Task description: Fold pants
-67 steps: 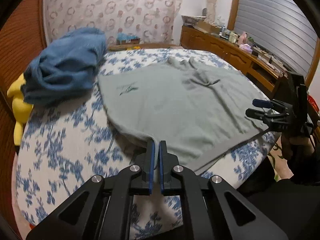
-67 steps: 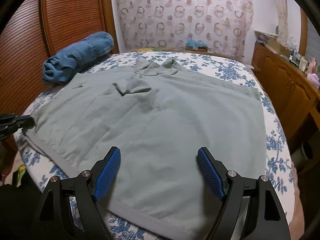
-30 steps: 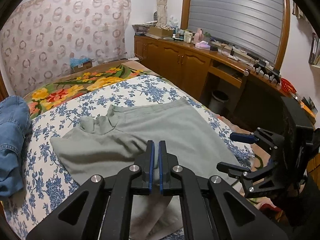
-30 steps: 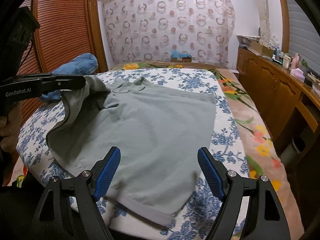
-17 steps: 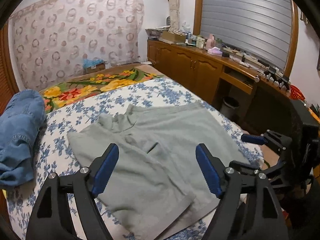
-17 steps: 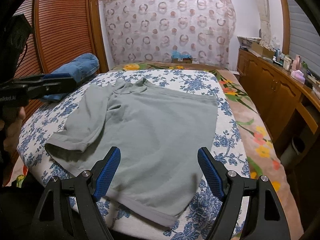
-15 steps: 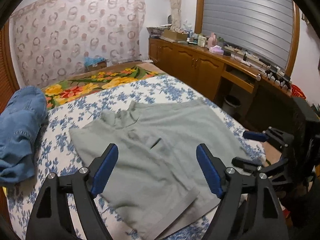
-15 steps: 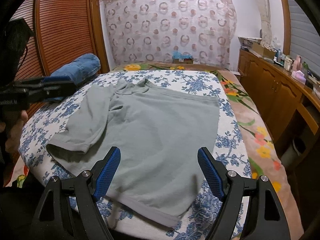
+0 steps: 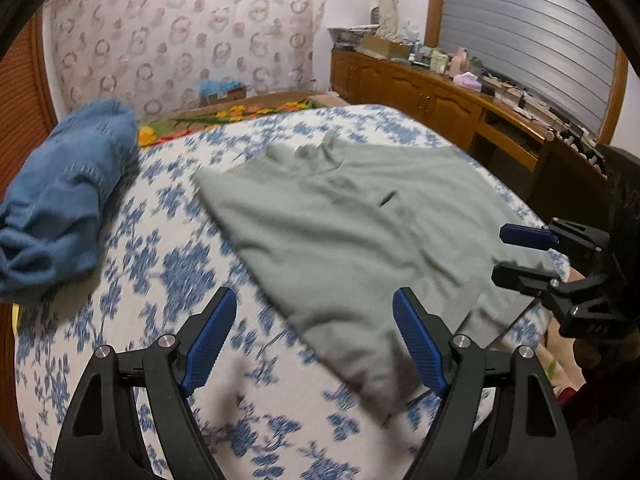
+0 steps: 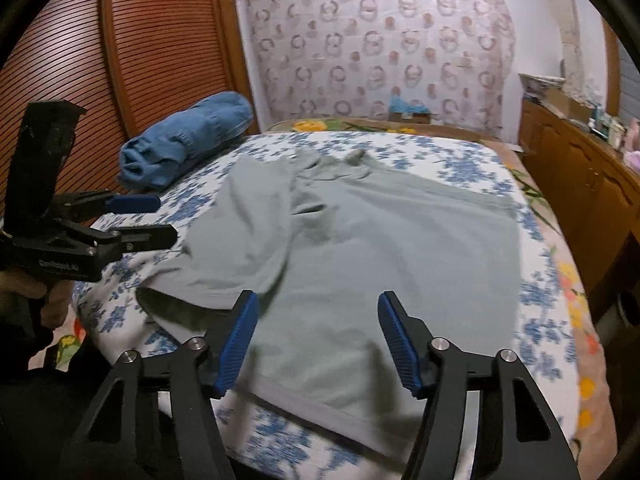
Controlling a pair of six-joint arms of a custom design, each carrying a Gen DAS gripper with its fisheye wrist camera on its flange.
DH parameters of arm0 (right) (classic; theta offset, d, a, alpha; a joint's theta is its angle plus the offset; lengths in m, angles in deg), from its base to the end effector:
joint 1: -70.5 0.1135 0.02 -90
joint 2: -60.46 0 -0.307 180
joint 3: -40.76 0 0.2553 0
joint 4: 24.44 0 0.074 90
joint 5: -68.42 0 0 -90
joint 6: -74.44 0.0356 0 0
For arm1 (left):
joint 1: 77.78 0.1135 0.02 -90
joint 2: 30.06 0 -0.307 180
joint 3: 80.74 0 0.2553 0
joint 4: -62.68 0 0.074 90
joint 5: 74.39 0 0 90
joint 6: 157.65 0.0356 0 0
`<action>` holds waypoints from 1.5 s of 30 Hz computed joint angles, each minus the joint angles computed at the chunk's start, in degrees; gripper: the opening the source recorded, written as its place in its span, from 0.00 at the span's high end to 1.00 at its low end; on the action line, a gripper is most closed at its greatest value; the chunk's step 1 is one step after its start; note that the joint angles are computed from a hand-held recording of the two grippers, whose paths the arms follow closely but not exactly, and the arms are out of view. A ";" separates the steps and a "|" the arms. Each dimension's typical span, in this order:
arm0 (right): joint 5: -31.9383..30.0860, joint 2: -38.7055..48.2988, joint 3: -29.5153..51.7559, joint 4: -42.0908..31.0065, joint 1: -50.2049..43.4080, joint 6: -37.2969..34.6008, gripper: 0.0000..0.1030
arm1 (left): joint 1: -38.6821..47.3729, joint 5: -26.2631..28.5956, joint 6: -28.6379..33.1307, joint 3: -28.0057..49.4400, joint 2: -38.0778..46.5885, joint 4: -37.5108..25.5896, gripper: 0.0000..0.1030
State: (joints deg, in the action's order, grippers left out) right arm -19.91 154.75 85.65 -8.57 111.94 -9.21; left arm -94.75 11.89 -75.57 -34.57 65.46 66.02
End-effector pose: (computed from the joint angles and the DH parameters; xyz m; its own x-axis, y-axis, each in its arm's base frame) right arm 0.2259 0.1981 0.1653 -0.4827 -0.2787 -0.8303 -0.5936 0.8011 0.0762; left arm 0.2799 -0.0830 0.1466 -0.7158 0.0747 -0.6943 0.1510 0.9873 -0.0495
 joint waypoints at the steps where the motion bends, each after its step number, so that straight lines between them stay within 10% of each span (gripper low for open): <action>1: -0.39 0.64 0.69 -0.24 0.06 0.01 0.44 | 0.43 0.17 -0.10 -0.52 0.35 0.44 0.21; 15: -6.97 6.87 6.63 -2.47 -2.09 -1.63 0.61 | 0.77 0.94 -1.06 -2.35 5.76 4.60 0.21; 25: -9.44 7.85 7.12 -1.94 -1.90 -1.92 0.92 | 0.38 0.33 -1.71 -3.02 5.22 5.38 0.21; 45: -8.16 -11.96 -8.74 6.09 -7.31 -3.35 0.94 | -2.51 -0.57 -0.11 2.29 0.94 1.27 0.21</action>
